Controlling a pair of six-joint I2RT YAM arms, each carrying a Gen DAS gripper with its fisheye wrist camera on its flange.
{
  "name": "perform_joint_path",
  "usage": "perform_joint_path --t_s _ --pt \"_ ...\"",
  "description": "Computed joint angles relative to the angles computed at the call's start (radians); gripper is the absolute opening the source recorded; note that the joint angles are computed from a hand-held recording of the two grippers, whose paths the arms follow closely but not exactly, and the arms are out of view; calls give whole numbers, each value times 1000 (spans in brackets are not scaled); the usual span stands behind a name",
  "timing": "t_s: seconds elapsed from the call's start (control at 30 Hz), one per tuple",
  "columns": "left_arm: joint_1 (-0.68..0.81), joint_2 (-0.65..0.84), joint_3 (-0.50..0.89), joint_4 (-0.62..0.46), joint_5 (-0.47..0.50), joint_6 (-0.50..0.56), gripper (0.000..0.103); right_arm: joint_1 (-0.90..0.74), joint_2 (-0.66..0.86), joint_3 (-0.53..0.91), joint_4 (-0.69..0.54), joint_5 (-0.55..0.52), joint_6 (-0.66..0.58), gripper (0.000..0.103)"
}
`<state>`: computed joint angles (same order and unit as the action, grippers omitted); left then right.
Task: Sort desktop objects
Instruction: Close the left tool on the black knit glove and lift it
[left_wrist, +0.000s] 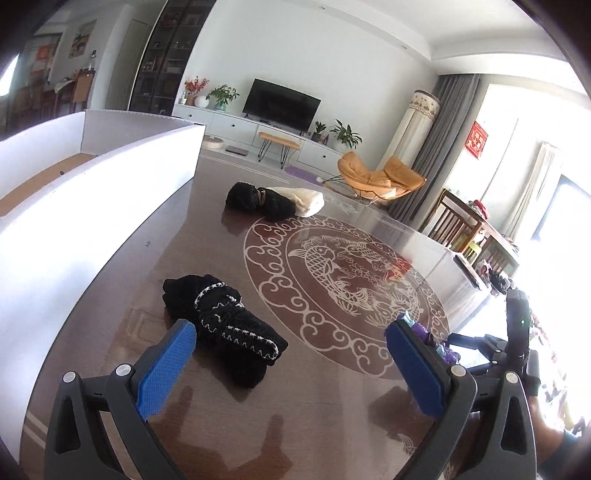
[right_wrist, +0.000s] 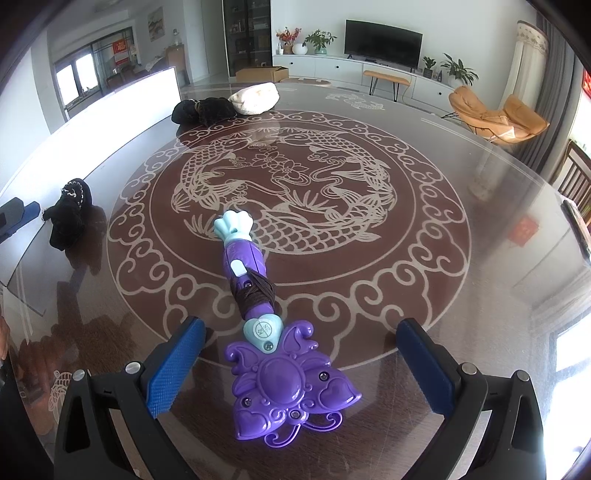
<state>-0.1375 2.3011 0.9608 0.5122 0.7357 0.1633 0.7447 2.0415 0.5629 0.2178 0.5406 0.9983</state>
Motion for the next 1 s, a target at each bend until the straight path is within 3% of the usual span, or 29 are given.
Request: perform_joint_path --t_s 0.1,0.27,0.37,0.47,0.5,0.53,0.6,0.67,0.73,0.87,1.0 --pt "-27 15 48 -35 -54 -9 103 5 0 5 -13 7 7 103" --pt "-108 95 224 -213 -321 33 103 18 -5 12 -47 35 31 103" --pt "-121 179 394 -388 -362 9 103 24 -6 15 -53 46 31 103" --pt "-144 201 464 -439 -426 32 103 25 -6 17 -55 48 31 103" --pt "-148 206 481 -456 -432 47 94 26 -6 17 -57 50 33 103" --pt "-152 203 475 -448 -440 67 71 26 -6 19 -61 51 35 103" --pt "-156 184 429 -407 -441 125 49 27 -5 22 -64 52 37 103" --pt "-148 156 365 -395 -362 194 42 28 -4 22 -64 52 39 103" --pt "-155 113 272 -359 -316 265 42 29 -3 21 -63 52 39 103" --pt "-183 52 100 -210 -355 305 45 31 -2 27 -77 56 45 103" --pt "-193 55 104 -222 -362 277 80 33 0 37 -96 60 48 103"
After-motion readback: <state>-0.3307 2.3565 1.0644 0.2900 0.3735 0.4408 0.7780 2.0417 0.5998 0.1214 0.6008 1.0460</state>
